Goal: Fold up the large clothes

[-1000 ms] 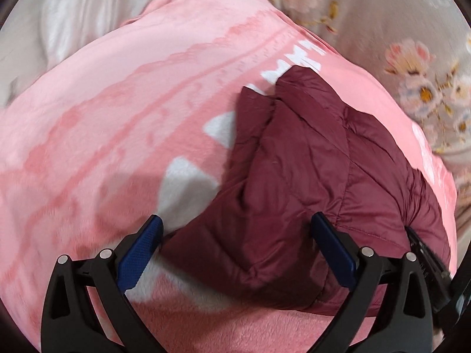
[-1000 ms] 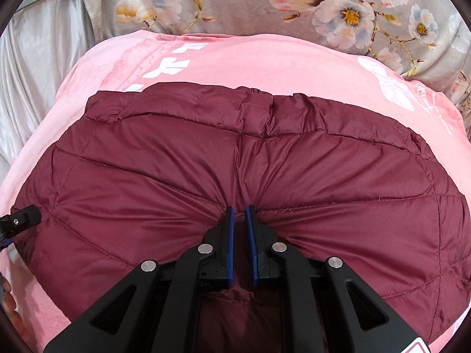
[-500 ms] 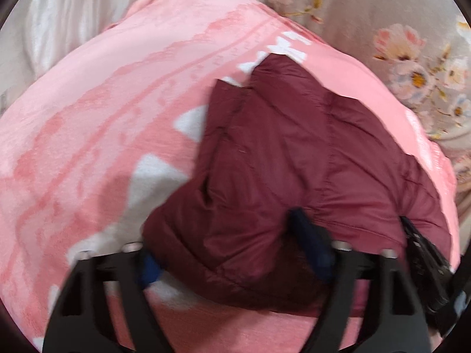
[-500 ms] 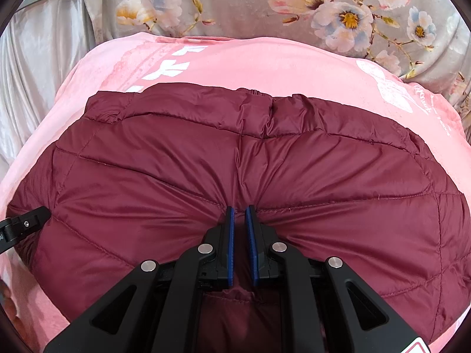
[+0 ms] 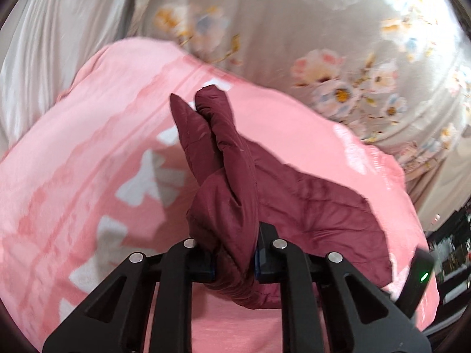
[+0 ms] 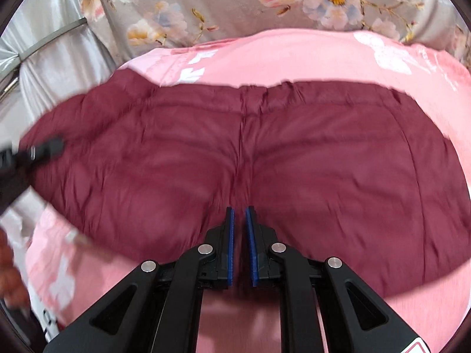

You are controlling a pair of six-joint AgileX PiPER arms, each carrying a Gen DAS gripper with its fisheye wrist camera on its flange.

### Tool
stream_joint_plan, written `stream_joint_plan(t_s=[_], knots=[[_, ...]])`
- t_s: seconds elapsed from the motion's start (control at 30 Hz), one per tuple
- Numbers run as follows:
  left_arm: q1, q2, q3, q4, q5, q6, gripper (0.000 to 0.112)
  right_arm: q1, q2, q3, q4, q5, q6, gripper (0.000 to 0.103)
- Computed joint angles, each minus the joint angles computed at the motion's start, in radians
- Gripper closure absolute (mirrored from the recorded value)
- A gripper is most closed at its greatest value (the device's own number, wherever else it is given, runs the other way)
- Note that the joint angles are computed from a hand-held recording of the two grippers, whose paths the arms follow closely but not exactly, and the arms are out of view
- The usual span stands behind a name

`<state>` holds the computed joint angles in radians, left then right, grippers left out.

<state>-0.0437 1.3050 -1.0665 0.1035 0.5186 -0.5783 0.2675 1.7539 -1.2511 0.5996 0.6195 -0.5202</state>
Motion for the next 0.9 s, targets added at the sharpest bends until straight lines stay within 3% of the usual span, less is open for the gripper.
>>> stream_joint_plan(t_s=[0.1,0.23,0.3,0.37,0.43,0.57,0.8,0.9], knots=[[-0.077,0.008,-0.065,0.027,0.012,-0.006,0.097,0.027,0.011,0.045,-0.024,-0.061,0.004,0.092],[-0.190,0.065,-0.191,0.038,0.040,0.029,0.097,0.034,0.047,0.047,0.066,-0.102,-0.081,0.096],[-0.259,0.134,-0.283,0.040,0.062,0.051,0.097,-0.001,0.063,0.015,0.125,-0.040,-0.120,0.096],[-0.317,0.204,-0.367,0.067,0.085,0.047,0.097,-0.087,0.064,-0.010,0.224,0.087,-0.170,0.096],[-0.382,0.304,-0.490,0.098,0.126,0.048,0.097,-0.161,0.022,0.014,0.261,0.128,-0.206,0.096],[-0.458,0.515,-0.714,0.083,0.201,0.073,0.097,-0.291,-0.042,0.029,0.144,0.145,-0.138,0.096],[-0.518,0.919,-1.128,-0.049,0.424,0.122,0.097,-0.436,-0.024,-0.033,0.009,0.148,-0.031,0.096],[-0.547,0.991,-1.220,-0.006,0.479,0.068,0.093,-0.461,0.007,-0.090,-0.024,0.152,0.005,0.096]])
